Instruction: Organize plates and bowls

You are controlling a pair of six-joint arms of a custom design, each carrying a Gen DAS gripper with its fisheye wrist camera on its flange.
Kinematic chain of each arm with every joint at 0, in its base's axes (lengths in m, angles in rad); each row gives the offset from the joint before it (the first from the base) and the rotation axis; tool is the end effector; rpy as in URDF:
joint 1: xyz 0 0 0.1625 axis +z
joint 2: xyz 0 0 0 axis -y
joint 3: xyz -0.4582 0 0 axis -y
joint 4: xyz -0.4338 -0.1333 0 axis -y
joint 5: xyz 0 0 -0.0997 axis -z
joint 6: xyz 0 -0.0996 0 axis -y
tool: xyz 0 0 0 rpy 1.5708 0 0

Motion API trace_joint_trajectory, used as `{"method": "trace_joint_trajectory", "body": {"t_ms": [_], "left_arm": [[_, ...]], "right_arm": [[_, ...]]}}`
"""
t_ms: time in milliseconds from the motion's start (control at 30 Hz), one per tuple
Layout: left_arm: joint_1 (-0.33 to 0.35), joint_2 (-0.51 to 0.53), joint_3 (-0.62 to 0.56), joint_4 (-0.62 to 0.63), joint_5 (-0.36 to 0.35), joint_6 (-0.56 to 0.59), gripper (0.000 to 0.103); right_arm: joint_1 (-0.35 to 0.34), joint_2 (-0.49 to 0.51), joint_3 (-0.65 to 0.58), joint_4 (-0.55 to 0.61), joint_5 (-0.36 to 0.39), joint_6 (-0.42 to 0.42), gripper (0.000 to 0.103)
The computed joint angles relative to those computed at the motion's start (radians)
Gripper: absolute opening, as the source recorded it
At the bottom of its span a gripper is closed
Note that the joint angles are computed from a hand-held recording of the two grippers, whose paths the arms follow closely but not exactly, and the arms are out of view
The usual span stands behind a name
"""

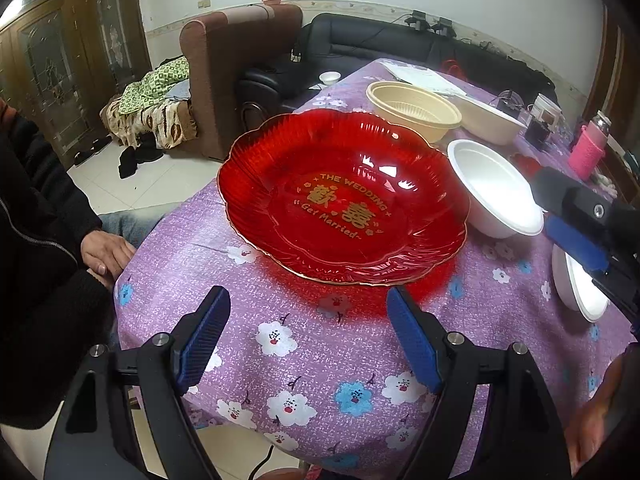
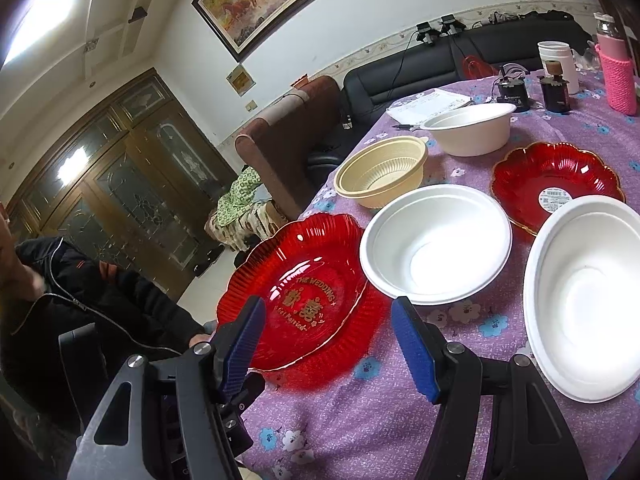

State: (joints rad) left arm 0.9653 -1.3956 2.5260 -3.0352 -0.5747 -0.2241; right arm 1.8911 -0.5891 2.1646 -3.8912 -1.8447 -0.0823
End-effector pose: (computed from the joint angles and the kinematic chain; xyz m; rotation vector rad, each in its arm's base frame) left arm -0.0361 -0.4332 0.2028 0.2210 2.2186 -0.8291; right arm 0.2638 -0.4574 -0.0196 0.4054 -2.7282 1.1135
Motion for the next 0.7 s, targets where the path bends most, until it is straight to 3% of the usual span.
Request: {"method": "trace_joint_trajectory", "body": {"t_ms": [700], "left_arm": [[0.040, -0.019, -0.029, -0.005, -0.034, 0.034, 0.081]], "right_arm": [[0.003, 0.014, -0.033, 0.058, -0.017, 0.055, 0.067]]}}
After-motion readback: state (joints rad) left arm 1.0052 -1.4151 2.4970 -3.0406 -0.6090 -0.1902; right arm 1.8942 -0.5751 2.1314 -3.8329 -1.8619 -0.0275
